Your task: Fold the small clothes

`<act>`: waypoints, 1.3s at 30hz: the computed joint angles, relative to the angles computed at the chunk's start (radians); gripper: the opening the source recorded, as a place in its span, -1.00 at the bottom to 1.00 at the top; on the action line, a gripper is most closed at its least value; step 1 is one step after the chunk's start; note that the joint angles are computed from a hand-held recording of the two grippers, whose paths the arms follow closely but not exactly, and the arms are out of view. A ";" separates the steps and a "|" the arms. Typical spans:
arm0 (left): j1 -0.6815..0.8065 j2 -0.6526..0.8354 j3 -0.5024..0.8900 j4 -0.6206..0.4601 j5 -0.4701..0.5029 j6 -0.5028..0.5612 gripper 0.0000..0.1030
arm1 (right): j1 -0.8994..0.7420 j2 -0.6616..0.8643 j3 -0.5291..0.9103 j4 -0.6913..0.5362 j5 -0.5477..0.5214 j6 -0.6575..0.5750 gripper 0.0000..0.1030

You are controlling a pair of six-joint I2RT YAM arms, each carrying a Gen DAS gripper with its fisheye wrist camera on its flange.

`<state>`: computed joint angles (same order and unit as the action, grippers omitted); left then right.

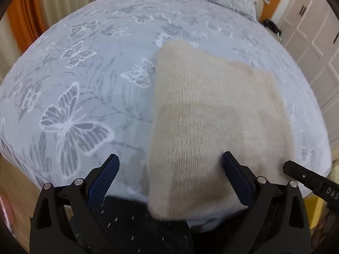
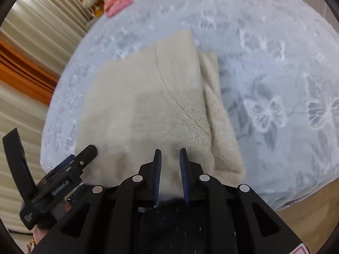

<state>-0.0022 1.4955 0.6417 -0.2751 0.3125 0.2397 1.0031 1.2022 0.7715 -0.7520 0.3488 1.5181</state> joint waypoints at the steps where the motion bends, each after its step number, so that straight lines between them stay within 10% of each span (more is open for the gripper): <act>1: 0.016 -0.032 -0.008 -0.019 0.017 0.010 0.83 | 0.035 -0.009 0.023 -0.048 0.032 0.030 -0.59; 11: 0.161 -0.179 -0.048 -0.169 0.055 0.154 0.83 | 0.255 -0.069 -0.079 -0.102 0.096 0.359 -0.37; 18: 0.234 0.035 0.107 -0.265 0.280 0.079 0.89 | 0.126 -0.155 -0.125 -0.087 0.110 0.227 0.63; 25: 0.044 0.391 0.324 -0.233 0.199 -0.107 0.90 | -0.463 -0.007 -0.322 0.432 -0.395 -0.186 0.59; 28: 0.037 0.480 0.412 -0.336 0.295 -0.110 0.30 | -0.463 0.017 -0.371 0.597 -0.416 -0.137 -0.16; 32: 0.040 0.397 0.456 -0.443 0.331 -0.069 -0.10 | -0.362 -0.046 -0.202 0.360 -0.262 -0.186 -0.39; 39: 0.176 0.231 0.804 -0.914 0.558 0.168 -0.11 | -0.117 -0.065 0.350 -0.092 0.133 -0.254 -0.41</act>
